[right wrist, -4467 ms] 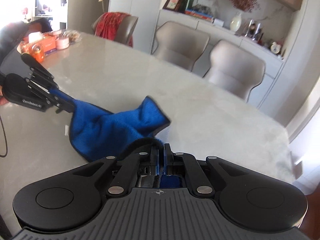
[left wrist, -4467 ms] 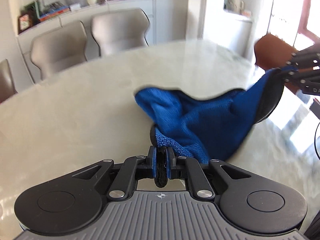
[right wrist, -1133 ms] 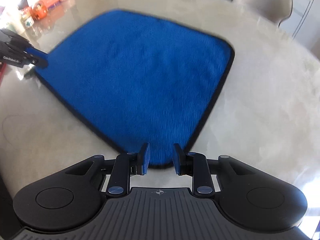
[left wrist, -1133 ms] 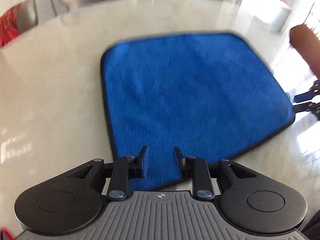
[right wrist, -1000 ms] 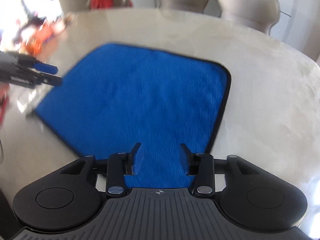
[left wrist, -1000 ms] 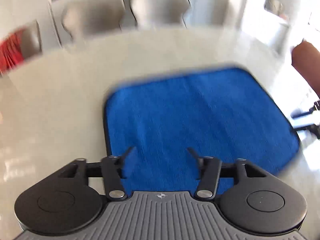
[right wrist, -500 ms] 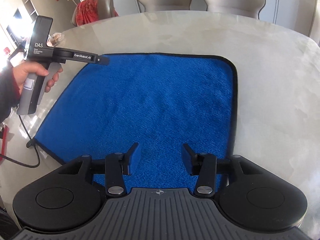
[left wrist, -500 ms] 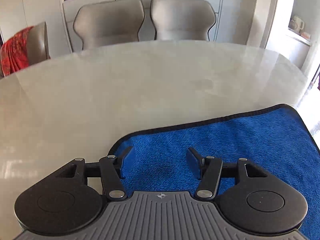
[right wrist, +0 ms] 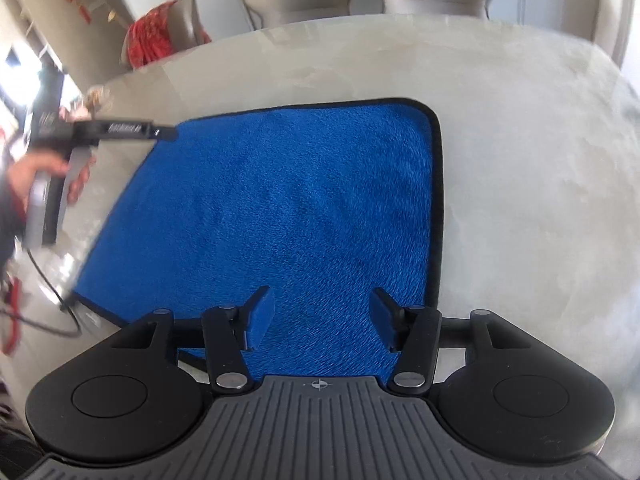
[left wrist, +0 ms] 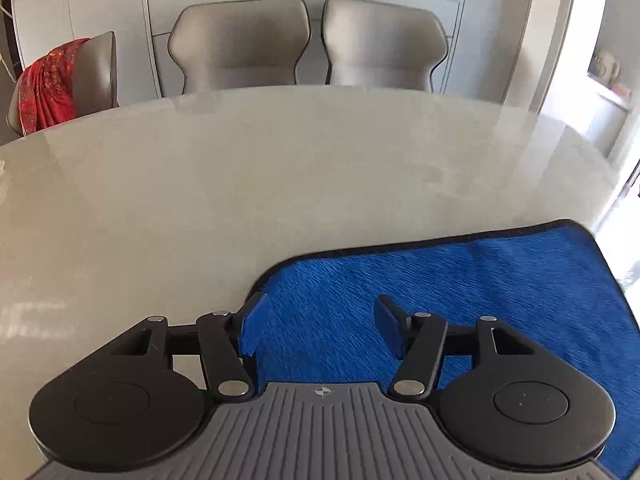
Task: Fold towel
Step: 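Move both tools to the towel's edge nearest the grippers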
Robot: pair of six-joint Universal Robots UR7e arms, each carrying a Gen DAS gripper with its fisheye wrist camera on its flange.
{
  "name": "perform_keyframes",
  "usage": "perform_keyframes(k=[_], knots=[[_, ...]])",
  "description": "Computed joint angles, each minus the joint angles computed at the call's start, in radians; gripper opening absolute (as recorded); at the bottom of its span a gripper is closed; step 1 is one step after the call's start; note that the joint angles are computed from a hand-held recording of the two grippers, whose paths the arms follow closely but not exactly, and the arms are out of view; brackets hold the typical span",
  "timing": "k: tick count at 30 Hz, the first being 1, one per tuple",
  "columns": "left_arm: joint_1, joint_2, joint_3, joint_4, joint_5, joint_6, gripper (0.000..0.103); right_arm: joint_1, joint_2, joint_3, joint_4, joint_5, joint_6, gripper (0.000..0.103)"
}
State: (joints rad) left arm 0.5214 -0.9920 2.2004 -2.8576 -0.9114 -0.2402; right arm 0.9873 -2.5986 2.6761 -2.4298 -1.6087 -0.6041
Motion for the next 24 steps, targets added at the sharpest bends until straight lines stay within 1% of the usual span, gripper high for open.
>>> perform_keyframes(k=[1,2,3,4,5,8,10,11,13,15,16,20,22,24], knots=[[-0.025,-0.040,0.040,0.017,0.003,-0.039,0.064,-0.040,-0.042,0.000,0.042,0.040,0.001,0.066],[-0.042,-0.074,0.068,0.043,0.001,-0.083,0.064,-0.052,-0.064,0.004,0.055,0.052,0.002,0.069],[-0.059,-0.107,0.094,0.071,-0.001,-0.126,0.064,-0.062,-0.093,0.009,0.072,0.057,-0.003,0.075],[-0.072,-0.133,0.115,0.097,0.000,-0.163,0.064,-0.063,-0.115,0.014,0.084,0.049,-0.006,0.077],[-0.084,-0.158,0.134,0.127,0.003,-0.201,0.064,-0.064,-0.137,0.019,0.097,0.042,-0.010,0.079],[-0.135,-0.270,0.193,0.304,0.008,-0.365,0.064,-0.036,-0.160,0.032,0.109,0.010,0.002,0.081],[-0.168,-0.344,0.226,0.419,0.002,-0.466,0.064,-0.053,-0.204,0.035,0.153,0.023,-0.022,0.081],[-0.171,-0.363,0.233,0.445,-0.001,-0.489,0.064,-0.052,-0.209,0.036,0.159,0.023,-0.026,0.081],[-0.195,-0.435,0.259,0.540,-0.017,-0.585,0.065,-0.064,-0.236,0.036,0.193,0.038,-0.047,0.082],[-0.199,-0.470,0.271,0.580,-0.034,-0.627,0.066,-0.078,-0.267,0.035,0.231,0.054,-0.072,0.082],[-0.206,-0.476,0.276,0.589,-0.036,-0.642,0.066,-0.068,-0.269,0.038,0.233,0.048,-0.072,0.082],[-0.247,-0.520,0.299,0.637,-0.046,-0.672,0.066,0.013,-0.244,0.041,0.214,-0.012,-0.037,0.083],[-0.259,-0.536,0.312,0.634,-0.052,-0.658,0.066,0.052,-0.232,0.041,0.207,-0.038,-0.021,0.083],[-0.272,-0.540,0.326,0.629,-0.043,-0.621,0.066,0.093,-0.217,0.042,0.195,-0.066,0.001,0.083]])
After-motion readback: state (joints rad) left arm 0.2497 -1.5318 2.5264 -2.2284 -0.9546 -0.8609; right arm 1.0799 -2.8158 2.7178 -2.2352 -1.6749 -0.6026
